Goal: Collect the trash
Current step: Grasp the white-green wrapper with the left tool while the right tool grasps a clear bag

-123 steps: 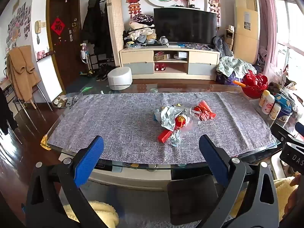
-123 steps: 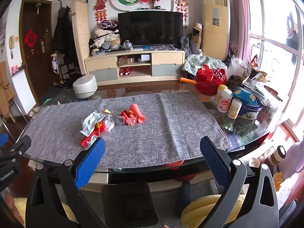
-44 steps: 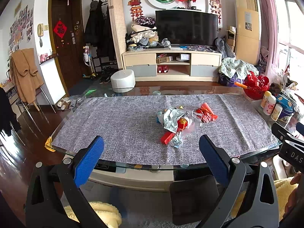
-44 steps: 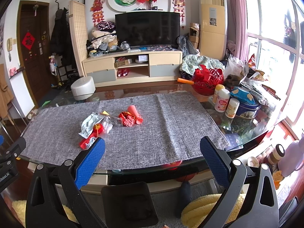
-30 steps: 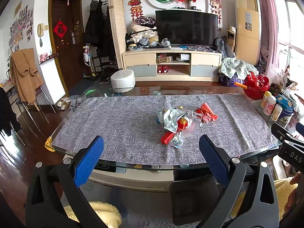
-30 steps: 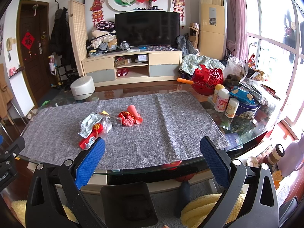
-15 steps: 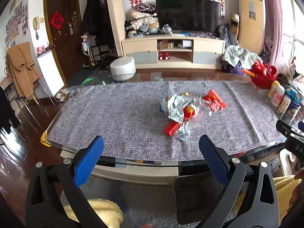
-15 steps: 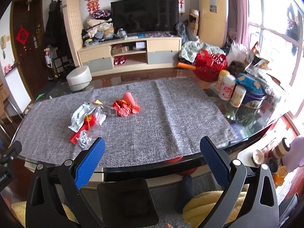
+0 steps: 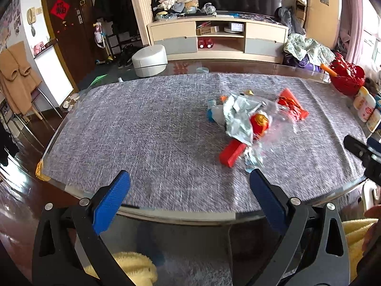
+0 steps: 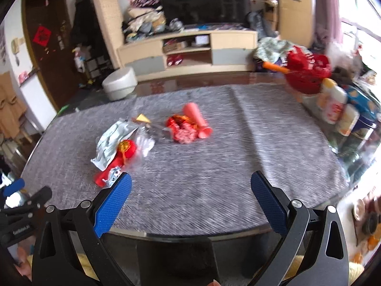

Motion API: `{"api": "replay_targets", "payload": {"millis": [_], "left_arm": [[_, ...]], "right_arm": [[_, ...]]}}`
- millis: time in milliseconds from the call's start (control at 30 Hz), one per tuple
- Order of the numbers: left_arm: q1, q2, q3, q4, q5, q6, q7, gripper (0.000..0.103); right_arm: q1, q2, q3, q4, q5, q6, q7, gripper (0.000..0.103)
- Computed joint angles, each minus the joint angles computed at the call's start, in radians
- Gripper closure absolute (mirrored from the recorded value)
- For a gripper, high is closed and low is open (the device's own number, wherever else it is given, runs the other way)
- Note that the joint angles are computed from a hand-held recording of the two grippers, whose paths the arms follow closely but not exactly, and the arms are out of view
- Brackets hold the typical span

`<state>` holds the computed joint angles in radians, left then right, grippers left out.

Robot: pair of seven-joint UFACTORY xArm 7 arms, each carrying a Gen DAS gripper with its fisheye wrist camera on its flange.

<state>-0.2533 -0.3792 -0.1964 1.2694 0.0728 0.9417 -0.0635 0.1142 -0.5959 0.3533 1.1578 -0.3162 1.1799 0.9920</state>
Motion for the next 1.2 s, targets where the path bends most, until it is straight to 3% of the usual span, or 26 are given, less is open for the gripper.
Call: {"api": "replay_targets", "payload": {"millis": [167,267,467,733,900,967,1100,1200], "left_arm": [[-0.003,0.091,0.008,0.067,-0.003,-0.022,0.023,0.008],[-0.015,0.142,0.016,0.106,-0.02,-0.033,0.051,0.008],[-0.033,0.227,0.02,0.179,-0.03,-0.023,0.089,0.01],[-0.053,0.317,0.032,0.252,-0.089,0.016,0.148,0.018],[-0.071,0.383,0.026,0.293,-0.119,0.043,0.172,0.025],[-0.076,0.405,0.026,0.306,-0.132,0.044,0.177,0.033],[-0.089,0.445,0.023,0.336,-0.128,0.049,0.173,0.038],[-0.096,0.469,0.022,0.357,-0.144,0.063,0.184,0.05]], "right_arm": [[0.017,0.087,-0.027,0.025,0.022,-0.042,-0.036,0.003],[0.045,0.114,-0.07,0.006,0.071,-0.121,-0.049,0.003],[0.085,0.175,-0.126,-0.009,0.168,-0.213,-0.116,0.036],[0.096,0.227,-0.16,-0.022,0.228,-0.291,-0.173,0.056],[0.094,0.24,-0.168,-0.023,0.237,-0.321,-0.2,0.08],[0.09,0.238,-0.172,-0.024,0.238,-0.325,-0.209,0.083],[0.078,0.221,-0.175,-0.032,0.23,-0.328,-0.219,0.088],[0.063,0.207,-0.169,-0.033,0.206,-0.321,-0.222,0.093]]}}
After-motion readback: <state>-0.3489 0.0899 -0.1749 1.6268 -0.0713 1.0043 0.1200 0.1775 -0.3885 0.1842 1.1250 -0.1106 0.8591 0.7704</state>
